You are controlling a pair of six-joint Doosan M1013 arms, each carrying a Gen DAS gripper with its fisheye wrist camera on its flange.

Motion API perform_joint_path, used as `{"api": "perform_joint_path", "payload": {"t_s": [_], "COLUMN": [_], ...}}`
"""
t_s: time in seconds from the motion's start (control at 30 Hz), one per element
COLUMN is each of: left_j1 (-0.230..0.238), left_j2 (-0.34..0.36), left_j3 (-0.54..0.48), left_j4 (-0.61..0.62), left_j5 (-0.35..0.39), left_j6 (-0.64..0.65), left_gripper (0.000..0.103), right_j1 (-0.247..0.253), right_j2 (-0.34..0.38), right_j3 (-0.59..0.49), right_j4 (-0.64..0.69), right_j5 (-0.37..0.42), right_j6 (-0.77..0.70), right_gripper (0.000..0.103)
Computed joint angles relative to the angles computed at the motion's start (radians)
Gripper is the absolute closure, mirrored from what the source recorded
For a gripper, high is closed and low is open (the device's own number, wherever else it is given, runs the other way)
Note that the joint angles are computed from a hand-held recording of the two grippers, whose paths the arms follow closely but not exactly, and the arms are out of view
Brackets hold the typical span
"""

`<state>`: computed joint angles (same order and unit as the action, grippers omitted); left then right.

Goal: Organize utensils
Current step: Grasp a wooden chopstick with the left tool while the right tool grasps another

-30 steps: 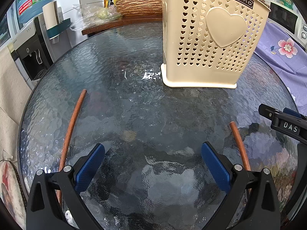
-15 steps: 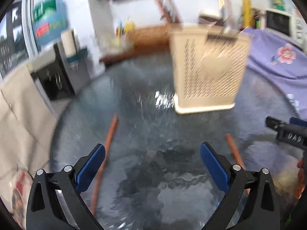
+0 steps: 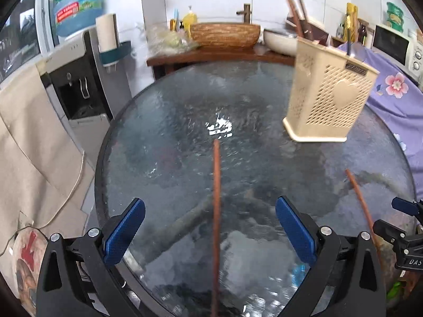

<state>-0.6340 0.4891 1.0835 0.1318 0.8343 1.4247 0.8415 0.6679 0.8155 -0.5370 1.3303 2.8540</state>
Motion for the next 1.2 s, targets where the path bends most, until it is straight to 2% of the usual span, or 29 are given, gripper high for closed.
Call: {"api": "perform_joint_path", "payload": {"t_s": [0.17, 0.3, 0.47, 0.6, 0.77, 0.87, 0.93, 1.03, 1.1, 1.2], "left_j1": [0.017, 0.015, 0.018, 0.026, 0.020, 0.015, 0.014, 0.010, 0.007, 0.003], "left_j2": [0.056, 0.090, 0.146, 0.201, 0.237, 0.248, 0.250, 0.254, 0.249, 0.238], "left_j3": [-0.081, -0.124, -0.205, -0.294, -0.356, -0.375, -0.382, -0.386, -0.374, -0.352], "left_j4": [-0.125, -0.112, -0.096, -0.123, -0.078, -0.070, -0.073, -0.070, -0.074, -0.064], "left_j5": [0.074, 0.106, 0.152, 0.215, 0.251, 0.264, 0.266, 0.261, 0.244, 0.222], "left_j6": [0.080, 0.078, 0.071, 0.075, 0.060, 0.069, 0.075, 0.079, 0.088, 0.085], "left_gripper": [0.014, 0.021, 0.027, 0.043, 0.046, 0.049, 0.061, 0.074, 0.082, 0.091], "right_j1": [-0.008, -0.020, -0.030, -0.032, -0.039, -0.041, -0.041, -0.042, -0.042, -0.041], "right_j2": [0.022, 0.053, 0.091, 0.129, 0.151, 0.166, 0.173, 0.179, 0.184, 0.182], "right_j3": [-0.031, -0.086, -0.156, -0.226, -0.268, -0.295, -0.311, -0.322, -0.331, -0.327], "right_j4": [0.030, 0.036, 0.038, 0.029, 0.032, 0.031, 0.036, 0.040, 0.037, 0.037], "right_j5": [0.016, 0.056, 0.108, 0.159, 0.171, 0.177, 0.181, 0.184, 0.190, 0.185], "right_j6": [-0.020, -0.055, -0.115, -0.155, -0.181, -0.200, -0.213, -0.229, -0.239, -0.240], "right_gripper": [0.033, 0.043, 0.048, 0.055, 0.062, 0.073, 0.078, 0.084, 0.092, 0.095]}}
